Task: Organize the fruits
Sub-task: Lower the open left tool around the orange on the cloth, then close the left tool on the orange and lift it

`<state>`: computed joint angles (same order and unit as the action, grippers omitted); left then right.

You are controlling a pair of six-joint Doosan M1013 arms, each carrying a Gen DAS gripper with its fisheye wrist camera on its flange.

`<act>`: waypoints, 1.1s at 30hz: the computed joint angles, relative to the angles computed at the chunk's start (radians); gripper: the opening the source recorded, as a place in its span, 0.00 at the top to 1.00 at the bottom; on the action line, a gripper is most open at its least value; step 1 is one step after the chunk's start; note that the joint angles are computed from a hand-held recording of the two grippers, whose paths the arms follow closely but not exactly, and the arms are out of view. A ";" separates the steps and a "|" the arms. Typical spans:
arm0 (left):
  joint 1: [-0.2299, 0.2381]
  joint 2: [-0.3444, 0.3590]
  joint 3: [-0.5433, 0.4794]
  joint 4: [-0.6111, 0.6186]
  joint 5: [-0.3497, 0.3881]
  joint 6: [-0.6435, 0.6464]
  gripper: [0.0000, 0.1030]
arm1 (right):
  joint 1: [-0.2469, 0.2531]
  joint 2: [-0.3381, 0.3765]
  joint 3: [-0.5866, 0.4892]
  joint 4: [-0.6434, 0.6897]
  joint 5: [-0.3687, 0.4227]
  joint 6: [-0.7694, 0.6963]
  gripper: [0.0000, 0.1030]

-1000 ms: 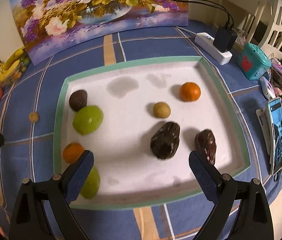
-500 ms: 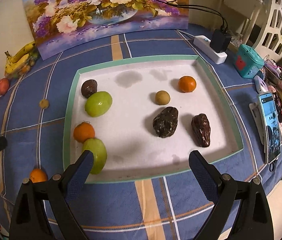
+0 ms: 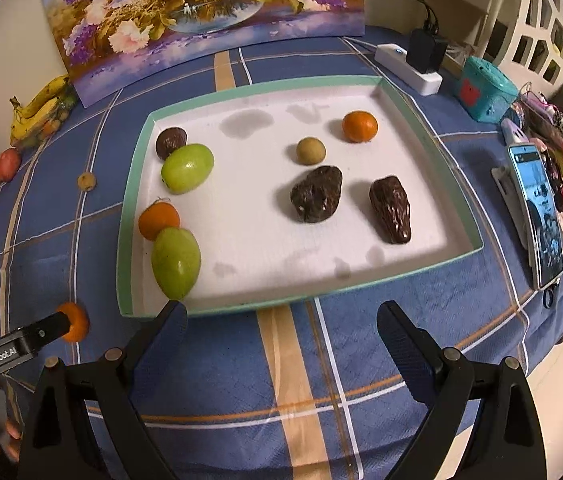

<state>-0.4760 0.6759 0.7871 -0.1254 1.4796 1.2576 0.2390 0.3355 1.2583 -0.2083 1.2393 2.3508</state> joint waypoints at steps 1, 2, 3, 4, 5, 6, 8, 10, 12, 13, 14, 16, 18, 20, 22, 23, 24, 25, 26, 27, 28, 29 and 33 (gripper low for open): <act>0.000 0.001 0.000 -0.001 0.001 0.001 0.13 | -0.001 -0.001 0.002 0.004 -0.001 -0.001 0.07; 0.000 0.003 -0.001 -0.002 0.003 -0.006 0.14 | -0.002 -0.001 0.003 0.009 0.000 -0.001 0.07; -0.001 0.004 -0.001 -0.003 0.005 -0.006 0.15 | -0.003 0.000 0.003 0.011 0.001 -0.001 0.07; -0.001 0.009 -0.007 -0.004 0.011 -0.007 0.15 | -0.004 0.000 0.003 0.013 0.002 -0.002 0.07; -0.001 0.011 -0.009 -0.005 0.014 -0.008 0.15 | -0.005 0.001 0.003 0.017 0.003 -0.005 0.07; -0.001 0.013 -0.010 -0.009 0.015 -0.007 0.18 | -0.005 0.001 0.003 0.019 0.003 -0.007 0.07; 0.002 0.013 -0.007 -0.031 0.006 -0.005 0.23 | -0.005 0.002 0.002 0.020 0.003 -0.010 0.07; -0.002 0.015 -0.009 -0.024 0.008 0.001 0.26 | -0.005 0.003 0.002 0.020 0.002 -0.015 0.07; -0.006 0.018 -0.014 -0.031 0.008 0.000 0.32 | -0.005 0.003 0.001 0.022 0.003 -0.019 0.07; -0.006 0.018 -0.013 -0.036 0.007 0.001 0.36 | -0.005 0.004 0.001 0.023 0.004 -0.021 0.07; -0.008 0.019 -0.015 -0.037 0.007 -0.002 0.37 | -0.005 0.004 0.001 0.023 0.005 -0.022 0.07; -0.010 0.018 -0.012 -0.042 -0.001 -0.002 0.43 | -0.006 0.004 0.001 0.025 0.006 -0.025 0.07; -0.008 0.017 -0.009 -0.054 -0.010 -0.004 0.46 | -0.006 0.004 0.001 0.025 0.007 -0.025 0.07; -0.010 0.015 -0.007 -0.056 -0.013 -0.006 0.48 | -0.006 0.004 0.001 0.025 0.006 -0.026 0.07; -0.009 0.013 -0.005 -0.067 -0.021 -0.006 0.59 | -0.006 0.004 0.002 0.027 0.006 -0.027 0.07; -0.007 0.011 -0.004 -0.074 -0.023 -0.005 0.60 | -0.007 0.004 0.003 0.028 0.005 -0.029 0.07; -0.009 0.011 -0.005 -0.069 -0.023 -0.006 0.60 | -0.007 0.003 0.004 0.028 0.005 -0.030 0.07; -0.011 0.011 -0.007 -0.061 -0.021 -0.004 0.60 | -0.007 0.003 0.005 0.029 0.004 -0.031 0.07; -0.012 0.011 -0.008 -0.058 -0.020 -0.003 0.60 | -0.007 0.003 0.004 0.029 0.005 -0.029 0.07; -0.011 0.011 -0.009 -0.058 -0.018 -0.004 0.60 | -0.007 0.003 0.004 0.030 0.005 -0.029 0.07; -0.012 0.011 -0.010 -0.055 -0.019 -0.008 0.60 | -0.007 0.004 0.003 0.030 0.005 -0.030 0.07; -0.008 0.011 -0.006 -0.054 -0.024 -0.005 0.60 | -0.007 0.004 0.003 0.030 0.005 -0.030 0.07; -0.007 -0.001 0.005 -0.034 -0.047 -0.026 0.60 | -0.007 0.003 0.004 0.032 0.004 -0.032 0.07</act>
<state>-0.4826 0.6749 0.7926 -0.1599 1.4327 1.2313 0.2318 0.3390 1.2626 -0.1767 1.2430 2.3190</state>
